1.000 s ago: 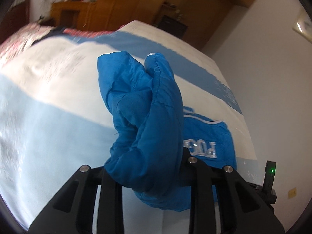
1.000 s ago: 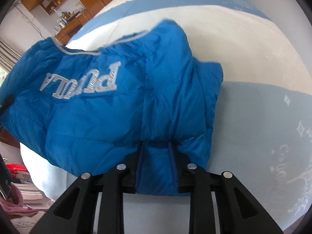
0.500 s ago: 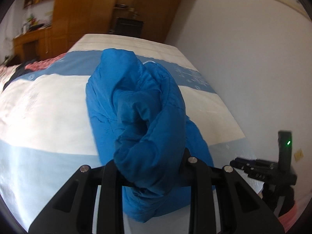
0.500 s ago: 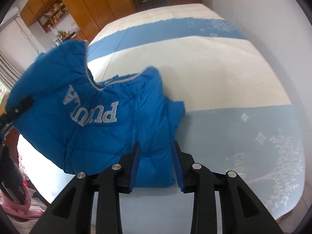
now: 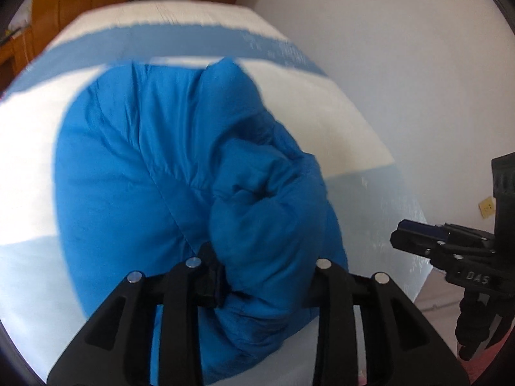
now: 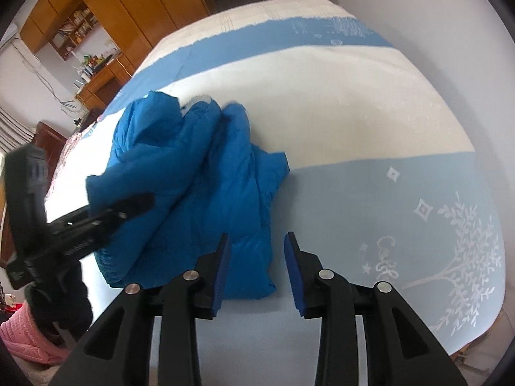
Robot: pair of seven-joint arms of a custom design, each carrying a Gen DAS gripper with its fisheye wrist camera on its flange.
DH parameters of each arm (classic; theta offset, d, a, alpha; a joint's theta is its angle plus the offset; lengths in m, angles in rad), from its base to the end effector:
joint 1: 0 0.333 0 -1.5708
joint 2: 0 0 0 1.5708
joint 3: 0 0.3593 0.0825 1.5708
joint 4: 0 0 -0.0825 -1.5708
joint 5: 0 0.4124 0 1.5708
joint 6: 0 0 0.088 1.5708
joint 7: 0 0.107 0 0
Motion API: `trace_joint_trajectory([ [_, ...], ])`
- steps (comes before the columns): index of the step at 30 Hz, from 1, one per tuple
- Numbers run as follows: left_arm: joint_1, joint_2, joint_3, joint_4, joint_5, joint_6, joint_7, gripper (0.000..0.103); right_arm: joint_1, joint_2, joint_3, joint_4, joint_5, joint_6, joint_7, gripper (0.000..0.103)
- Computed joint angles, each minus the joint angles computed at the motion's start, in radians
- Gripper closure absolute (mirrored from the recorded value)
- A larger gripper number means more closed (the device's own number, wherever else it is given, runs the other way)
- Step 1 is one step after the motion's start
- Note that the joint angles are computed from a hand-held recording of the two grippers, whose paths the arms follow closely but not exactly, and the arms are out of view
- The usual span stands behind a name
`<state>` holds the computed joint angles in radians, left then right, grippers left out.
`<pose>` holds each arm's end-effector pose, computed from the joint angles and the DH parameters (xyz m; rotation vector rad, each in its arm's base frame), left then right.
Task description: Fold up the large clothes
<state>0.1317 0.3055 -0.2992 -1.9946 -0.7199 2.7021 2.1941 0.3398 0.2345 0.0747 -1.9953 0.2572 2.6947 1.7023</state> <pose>0.6620 -0.0765 0.3736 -1.9116 2.2429 -0.9597 0.6143 0.2580 0.4192 -1.9394 1.8068 -0.0941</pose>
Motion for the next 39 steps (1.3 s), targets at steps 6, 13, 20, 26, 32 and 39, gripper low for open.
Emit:
trace_joint_trajectory([
  [6,0.009,0.048,-0.007,0.009,0.013,-0.012,-0.003,0.070,-0.001,0.033,0.003,0.031,0.010,-0.028,-0.007,0.069],
  [13,0.082,-0.004,-0.014,0.023,-0.103,-0.165,0.087,0.063,-0.026,0.068,0.036,0.101,0.106,-0.057,-0.091,0.059],
  [20,0.145,-0.131,0.054,-0.025,-0.375,-0.430,0.260,0.034,-0.076,0.118,0.082,0.239,0.281,-0.147,-0.228,0.029],
  [26,0.076,-0.126,0.166,-0.027,-0.267,-0.273,0.076,0.038,-0.096,0.222,0.091,0.412,0.394,-0.334,-0.251,0.021],
  [32,0.051,-0.069,0.197,-0.005,0.033,-0.085,-0.151,0.038,-0.088,0.317,0.083,0.534,0.400,-0.444,-0.166,0.018],
  [39,0.090,-0.008,0.161,0.037,0.163,-0.078,-0.258,0.039,-0.069,0.442,0.082,0.701,0.362,-0.559,-0.080,0.014],
])
